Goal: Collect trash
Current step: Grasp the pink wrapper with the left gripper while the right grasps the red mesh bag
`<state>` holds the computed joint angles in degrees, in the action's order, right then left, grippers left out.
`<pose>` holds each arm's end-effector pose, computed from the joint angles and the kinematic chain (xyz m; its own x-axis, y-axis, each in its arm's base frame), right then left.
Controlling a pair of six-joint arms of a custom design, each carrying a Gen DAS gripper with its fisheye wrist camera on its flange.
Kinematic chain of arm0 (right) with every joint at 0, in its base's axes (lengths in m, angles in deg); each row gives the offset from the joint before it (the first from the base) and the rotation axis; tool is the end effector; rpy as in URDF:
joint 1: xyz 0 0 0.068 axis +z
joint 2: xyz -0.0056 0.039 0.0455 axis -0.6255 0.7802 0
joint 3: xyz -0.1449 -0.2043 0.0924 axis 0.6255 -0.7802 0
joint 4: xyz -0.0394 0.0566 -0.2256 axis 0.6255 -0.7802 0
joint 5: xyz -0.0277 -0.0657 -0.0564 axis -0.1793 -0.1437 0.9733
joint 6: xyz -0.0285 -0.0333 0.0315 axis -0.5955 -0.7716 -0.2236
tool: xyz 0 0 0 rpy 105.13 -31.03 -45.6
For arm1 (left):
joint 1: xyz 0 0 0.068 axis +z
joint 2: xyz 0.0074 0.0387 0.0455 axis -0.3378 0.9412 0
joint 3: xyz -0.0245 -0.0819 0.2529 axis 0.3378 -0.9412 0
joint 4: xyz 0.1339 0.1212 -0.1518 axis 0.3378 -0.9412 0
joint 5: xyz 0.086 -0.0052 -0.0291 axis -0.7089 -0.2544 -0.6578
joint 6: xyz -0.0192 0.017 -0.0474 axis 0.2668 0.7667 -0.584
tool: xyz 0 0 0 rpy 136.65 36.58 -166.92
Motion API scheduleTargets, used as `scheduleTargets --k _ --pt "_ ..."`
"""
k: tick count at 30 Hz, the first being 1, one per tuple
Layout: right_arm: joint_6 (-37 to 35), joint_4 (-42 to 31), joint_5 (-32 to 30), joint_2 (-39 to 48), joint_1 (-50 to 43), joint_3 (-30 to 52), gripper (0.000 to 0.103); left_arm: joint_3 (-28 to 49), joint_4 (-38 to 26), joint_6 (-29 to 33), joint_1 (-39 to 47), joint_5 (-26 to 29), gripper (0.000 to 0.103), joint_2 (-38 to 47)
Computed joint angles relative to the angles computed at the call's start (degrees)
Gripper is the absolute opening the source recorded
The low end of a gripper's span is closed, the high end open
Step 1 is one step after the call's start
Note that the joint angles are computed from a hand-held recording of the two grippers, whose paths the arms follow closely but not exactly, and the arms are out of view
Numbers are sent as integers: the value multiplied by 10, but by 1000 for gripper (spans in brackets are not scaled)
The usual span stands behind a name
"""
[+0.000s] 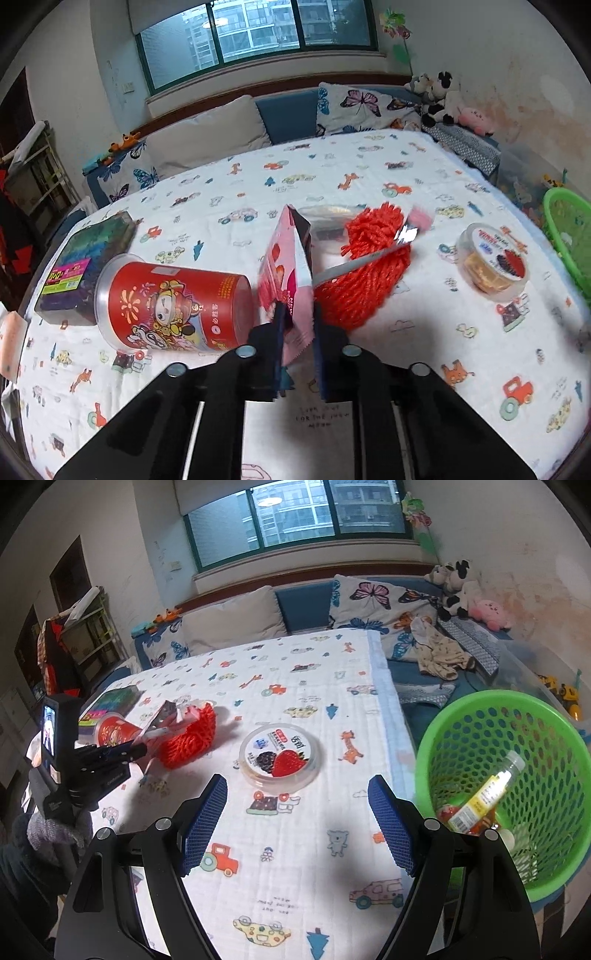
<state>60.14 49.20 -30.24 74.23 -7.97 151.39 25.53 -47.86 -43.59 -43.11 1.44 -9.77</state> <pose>0.2927 0.1863 0.2548 -0.5441 -0.3437 -0.7654 -0.6901 0.7022 0.1753 0.1923 -0.0593 0.2370 -0.6734 -0.2239 -0.7046 -0.4455 0.8834 0.1451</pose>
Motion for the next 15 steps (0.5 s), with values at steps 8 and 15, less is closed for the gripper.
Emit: scheduleTargets --k 8,15 --pt "-3 -7 2 33 36 35 79 31 -55 -19 -11 34 7 -79" --pt "5 -25 -4 92 76 101 79 64 -117 -38 -30 28 7 -148"
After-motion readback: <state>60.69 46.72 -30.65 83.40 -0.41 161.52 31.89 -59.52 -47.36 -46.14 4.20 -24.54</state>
